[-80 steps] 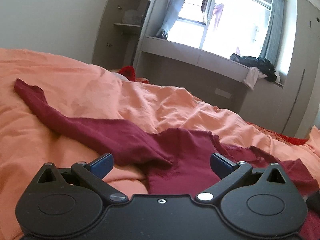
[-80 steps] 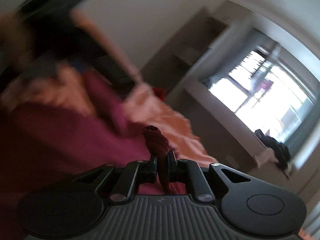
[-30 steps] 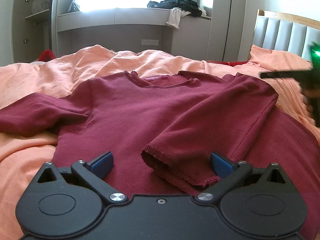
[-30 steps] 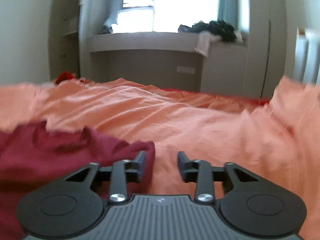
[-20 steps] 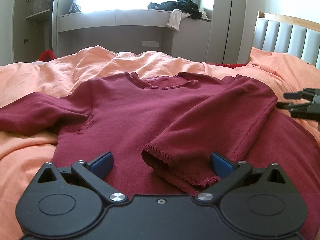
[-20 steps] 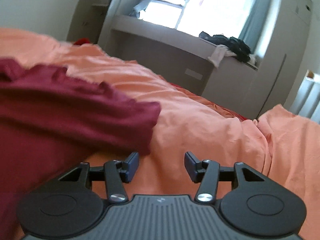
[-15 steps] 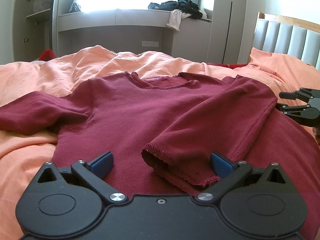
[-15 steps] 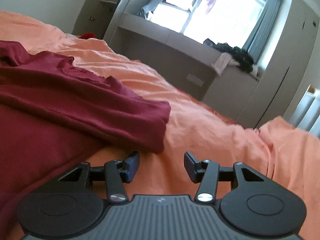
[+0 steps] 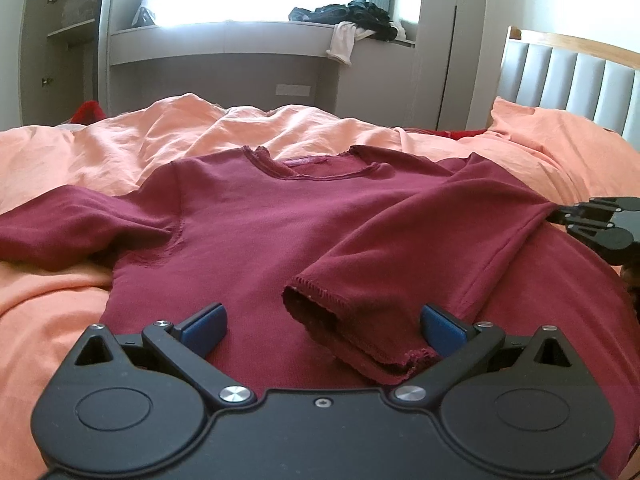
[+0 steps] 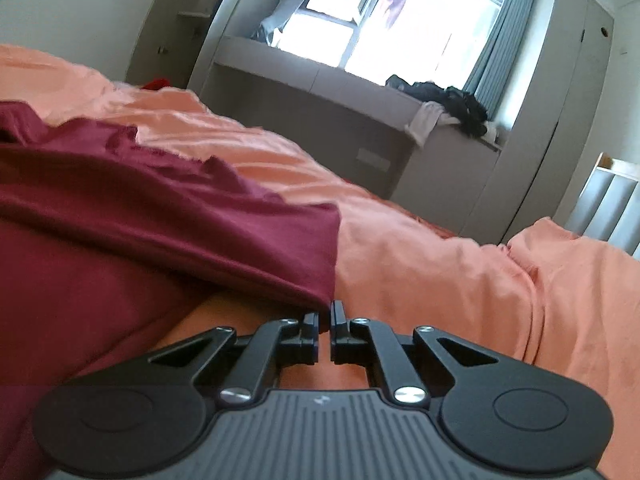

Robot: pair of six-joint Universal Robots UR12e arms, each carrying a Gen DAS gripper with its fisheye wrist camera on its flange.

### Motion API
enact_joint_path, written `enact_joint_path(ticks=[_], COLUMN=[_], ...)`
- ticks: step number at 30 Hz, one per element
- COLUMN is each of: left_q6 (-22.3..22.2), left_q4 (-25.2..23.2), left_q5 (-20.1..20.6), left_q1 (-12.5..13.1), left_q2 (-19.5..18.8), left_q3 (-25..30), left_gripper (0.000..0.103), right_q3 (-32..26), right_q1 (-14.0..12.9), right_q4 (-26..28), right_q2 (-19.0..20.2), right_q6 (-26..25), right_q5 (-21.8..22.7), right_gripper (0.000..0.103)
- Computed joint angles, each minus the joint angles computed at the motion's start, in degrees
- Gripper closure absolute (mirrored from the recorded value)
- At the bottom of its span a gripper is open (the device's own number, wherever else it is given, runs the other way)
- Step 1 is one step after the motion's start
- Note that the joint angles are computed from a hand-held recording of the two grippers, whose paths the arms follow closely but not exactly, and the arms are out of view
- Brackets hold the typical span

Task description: Fold small clothes

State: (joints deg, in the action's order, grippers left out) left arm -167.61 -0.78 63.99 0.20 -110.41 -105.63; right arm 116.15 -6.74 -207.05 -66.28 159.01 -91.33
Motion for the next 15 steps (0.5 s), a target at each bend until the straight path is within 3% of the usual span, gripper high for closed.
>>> enact_joint_path(ticks=[5,8,10,15], left_q6=[-1.5,-4.6,-7.6,-14.9], left_q4=[0.9,2.7,4.3,10.2], left_q5=[-1.0,-1.6,-1.2,3.2], left_q1=[0.5,1.1,1.5,3.1], left_q2=[0.2,0.8,1.3,2.5], left_q3=[-0.3,-1.1,-1.8,-2.9], left_gripper=[0.000,0.000,0.000,0.000], right_q3=[0.5,1.7,2.7,5.3], right_q1=[-0.1,-0.3,-0.3,-0.4], right_q4=[0.5,-0.3,-0.8,-3.6], right_q2=[-0.7,-1.8,-2.8,-5.5], right_q6=[3.6,6.3,7.8,15.4], right_q5=[0.4,0.0,-0.5,0.2], right_gripper=[0.091,0.066,0.056,0.023])
